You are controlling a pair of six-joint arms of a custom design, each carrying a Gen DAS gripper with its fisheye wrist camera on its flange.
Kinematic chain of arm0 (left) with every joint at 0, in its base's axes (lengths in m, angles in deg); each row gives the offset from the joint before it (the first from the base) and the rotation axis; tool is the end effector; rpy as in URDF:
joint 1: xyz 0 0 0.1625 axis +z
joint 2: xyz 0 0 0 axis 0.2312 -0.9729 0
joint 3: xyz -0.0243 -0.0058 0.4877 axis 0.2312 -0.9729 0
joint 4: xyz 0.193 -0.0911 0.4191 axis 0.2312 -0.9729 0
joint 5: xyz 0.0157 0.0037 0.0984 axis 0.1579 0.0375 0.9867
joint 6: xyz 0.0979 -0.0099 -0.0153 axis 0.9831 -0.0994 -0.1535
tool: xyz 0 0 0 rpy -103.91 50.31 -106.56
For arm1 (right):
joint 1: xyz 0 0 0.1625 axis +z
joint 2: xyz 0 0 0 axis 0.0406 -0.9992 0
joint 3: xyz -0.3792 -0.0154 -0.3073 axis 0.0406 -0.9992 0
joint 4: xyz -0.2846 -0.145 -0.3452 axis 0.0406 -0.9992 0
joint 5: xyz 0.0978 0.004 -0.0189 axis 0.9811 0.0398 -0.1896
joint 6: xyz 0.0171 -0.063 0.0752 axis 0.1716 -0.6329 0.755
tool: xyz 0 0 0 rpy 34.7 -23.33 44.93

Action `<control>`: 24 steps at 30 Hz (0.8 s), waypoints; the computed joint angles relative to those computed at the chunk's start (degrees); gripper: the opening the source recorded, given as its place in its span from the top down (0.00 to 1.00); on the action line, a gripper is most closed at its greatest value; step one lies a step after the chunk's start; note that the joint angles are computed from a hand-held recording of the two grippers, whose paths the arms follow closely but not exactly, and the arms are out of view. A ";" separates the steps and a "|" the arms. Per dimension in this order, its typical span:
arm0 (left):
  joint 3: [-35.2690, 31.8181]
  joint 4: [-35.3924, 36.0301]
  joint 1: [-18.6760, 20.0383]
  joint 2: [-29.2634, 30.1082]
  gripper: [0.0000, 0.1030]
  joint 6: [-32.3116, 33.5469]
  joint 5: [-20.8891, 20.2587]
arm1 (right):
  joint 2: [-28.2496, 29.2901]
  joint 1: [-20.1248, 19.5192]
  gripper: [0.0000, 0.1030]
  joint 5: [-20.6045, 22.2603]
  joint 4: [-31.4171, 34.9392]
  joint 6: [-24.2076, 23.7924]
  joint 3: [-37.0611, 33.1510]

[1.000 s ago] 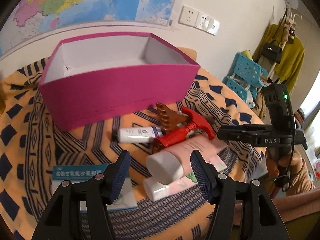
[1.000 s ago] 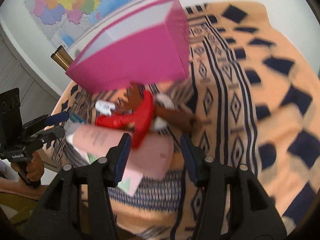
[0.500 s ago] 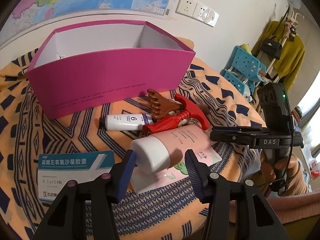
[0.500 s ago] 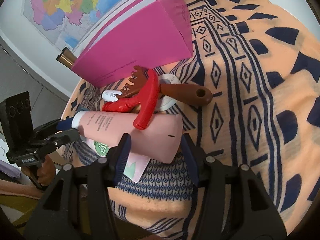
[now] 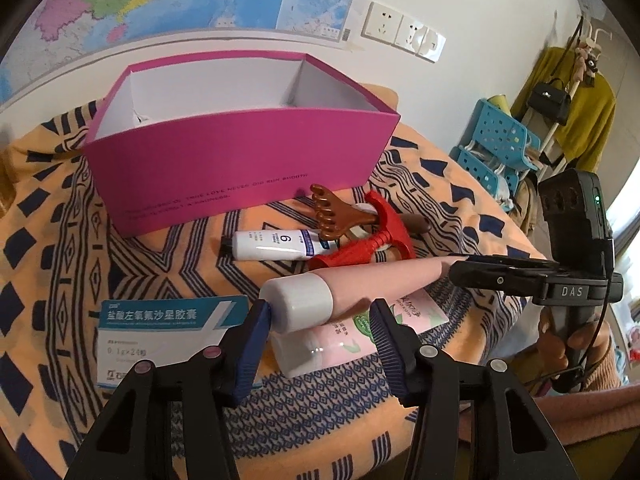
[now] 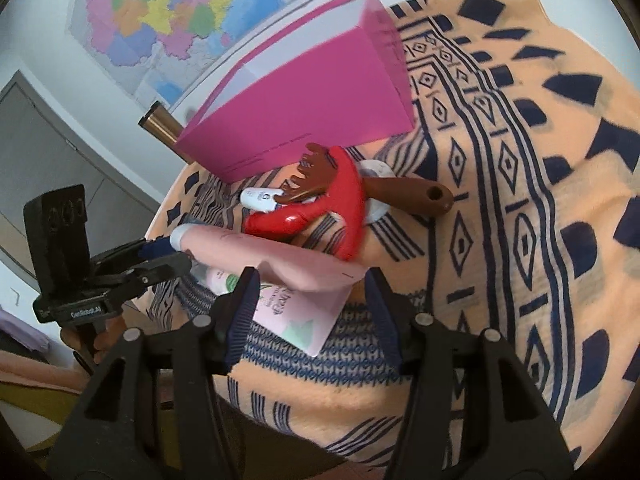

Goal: Organize rigid objects

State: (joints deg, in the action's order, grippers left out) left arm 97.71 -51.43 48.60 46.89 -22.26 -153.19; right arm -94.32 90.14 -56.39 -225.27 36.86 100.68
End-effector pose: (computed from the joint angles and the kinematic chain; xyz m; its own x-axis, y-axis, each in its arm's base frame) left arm -0.2751 -0.8295 0.1451 -0.5007 0.8481 -0.1729 0.8626 0.5054 -0.0189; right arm 0.1333 -0.6602 0.2035 -0.9669 0.1865 0.1739 -0.0142 0.6417 -0.7668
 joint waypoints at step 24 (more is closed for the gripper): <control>-12.23 -8.01 -2.12 6.01 0.50 1.11 -3.00 | 1.06 4.60 0.44 -2.74 -3.09 -16.71 -11.42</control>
